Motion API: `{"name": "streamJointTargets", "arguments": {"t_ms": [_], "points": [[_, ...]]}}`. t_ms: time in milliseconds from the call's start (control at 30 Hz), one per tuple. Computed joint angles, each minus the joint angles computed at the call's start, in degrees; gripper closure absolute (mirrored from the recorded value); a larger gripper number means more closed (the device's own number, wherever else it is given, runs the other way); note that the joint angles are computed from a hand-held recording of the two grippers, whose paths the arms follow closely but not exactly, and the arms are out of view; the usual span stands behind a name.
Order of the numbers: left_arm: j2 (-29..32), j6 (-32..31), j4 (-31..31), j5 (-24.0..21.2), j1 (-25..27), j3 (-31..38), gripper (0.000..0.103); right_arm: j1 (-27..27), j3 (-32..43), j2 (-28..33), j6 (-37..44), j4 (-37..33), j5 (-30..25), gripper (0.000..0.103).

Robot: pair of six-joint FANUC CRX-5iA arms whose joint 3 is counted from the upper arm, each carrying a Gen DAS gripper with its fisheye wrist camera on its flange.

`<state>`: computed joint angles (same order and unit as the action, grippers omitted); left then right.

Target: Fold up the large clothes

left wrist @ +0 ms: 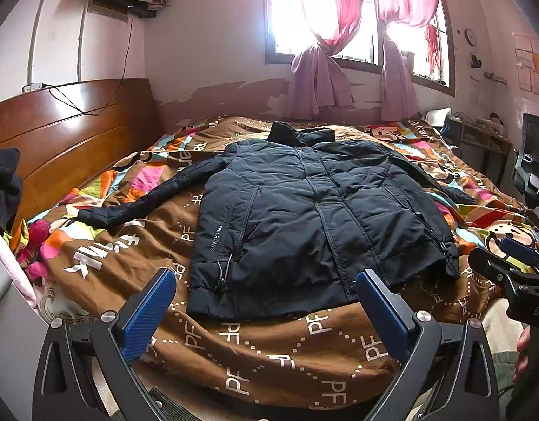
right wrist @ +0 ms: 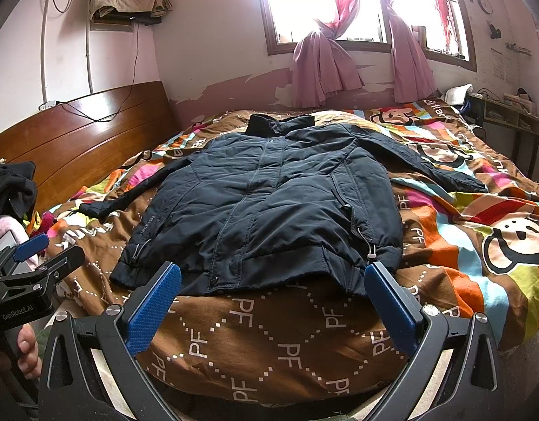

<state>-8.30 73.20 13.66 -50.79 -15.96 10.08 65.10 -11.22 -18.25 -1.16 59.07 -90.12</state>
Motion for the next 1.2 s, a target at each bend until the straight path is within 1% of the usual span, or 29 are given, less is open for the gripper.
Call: {"name": "streamJointTargets", "arguments": {"t_ms": [233,267,333,1133,1200], "points": [[-0.01,0.06,-0.07,-0.05,-0.04,0.03,0.000,-0.49,0.18,0.54,-0.02,-0.15,0.76,0.001],[-0.01,0.06,-0.07,-0.05,-0.04,0.03,0.000,0.21,-0.23,-0.34,-0.01,0.02,-0.26,0.001],[-0.02,0.04,-0.05,-0.01,-0.04,0.01,0.000,0.37,-0.29,-0.51,-0.02,-0.02,-0.46,0.001],[0.01,0.06,-0.12,-0.05,-0.03,0.05,0.000,0.37,0.27,-0.22,0.17,-0.09,-0.51,0.001],[-0.01,0.08,-0.15,-0.03,-0.06,0.04,0.000,0.03,-0.50,-0.64,0.03,-0.16,-0.02,0.001]]}}
